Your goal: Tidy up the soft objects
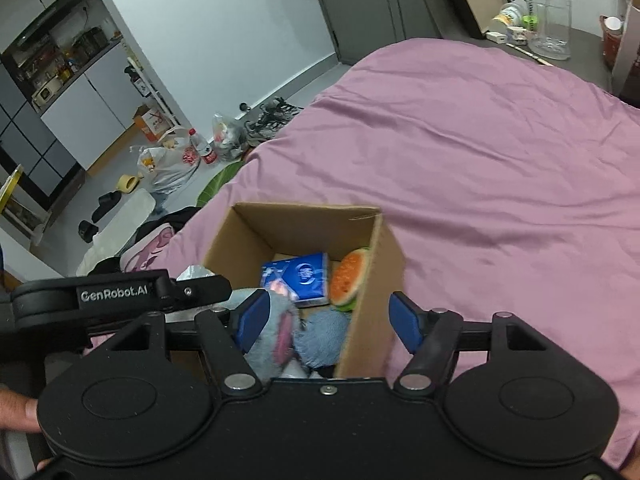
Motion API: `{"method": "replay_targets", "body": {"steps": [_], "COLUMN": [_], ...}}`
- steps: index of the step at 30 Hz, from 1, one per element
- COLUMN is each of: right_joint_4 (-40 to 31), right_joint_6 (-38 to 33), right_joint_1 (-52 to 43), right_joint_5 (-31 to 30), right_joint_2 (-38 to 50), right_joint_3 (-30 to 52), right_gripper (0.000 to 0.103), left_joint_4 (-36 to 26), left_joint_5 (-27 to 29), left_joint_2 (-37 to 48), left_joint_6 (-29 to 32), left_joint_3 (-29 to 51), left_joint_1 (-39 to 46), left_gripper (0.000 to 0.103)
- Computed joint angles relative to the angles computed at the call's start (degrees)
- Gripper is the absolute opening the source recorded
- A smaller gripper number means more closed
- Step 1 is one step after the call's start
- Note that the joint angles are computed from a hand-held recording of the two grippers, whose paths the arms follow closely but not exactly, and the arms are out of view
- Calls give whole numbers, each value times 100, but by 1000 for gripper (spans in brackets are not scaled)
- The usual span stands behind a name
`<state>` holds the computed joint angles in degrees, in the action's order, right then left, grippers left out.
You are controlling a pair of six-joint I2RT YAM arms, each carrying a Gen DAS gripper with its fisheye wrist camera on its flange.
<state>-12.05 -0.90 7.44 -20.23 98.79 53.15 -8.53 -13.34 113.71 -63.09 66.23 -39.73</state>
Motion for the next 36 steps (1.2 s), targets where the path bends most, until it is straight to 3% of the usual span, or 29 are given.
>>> {"method": "replay_targets", "body": {"steps": [8,13,17,19,26,29,36], "right_joint_4": [-221,-310,-427,-491,-657,-773,-1165], "right_joint_6": [-284,-495,-648,-718,-957,-1048,-1270], "right_joint_1": [-629,-1027,-1283,-1389,-1733,-1937,-2464], "right_joint_5": [-78,-214,-322,-385,-695,-865,-1314], "right_joint_2": [-120,-318,-452,-498,-863,-1028,-1464], "right_joint_3": [59,-5,-65,-71,-225,-294,-401], "right_gripper": [66,66,66,67,83,85,102], "left_joint_4": [-269,-702,-1026,-1222,-1780,-2139,-2547], "left_joint_5": [22,37,-206,-304,-451,-485,-831], "left_joint_2": [517,749,689,643,478,472,263], "left_joint_6": [150,214,119,46,-185,-249,-457], "left_joint_3": [823,1300,1428,1496,1657,1835,1912], "left_joint_1": [-135,-122,-225,-286,-524,-657,-1099], "left_gripper": [44,51,69,72,83,91,96]}}
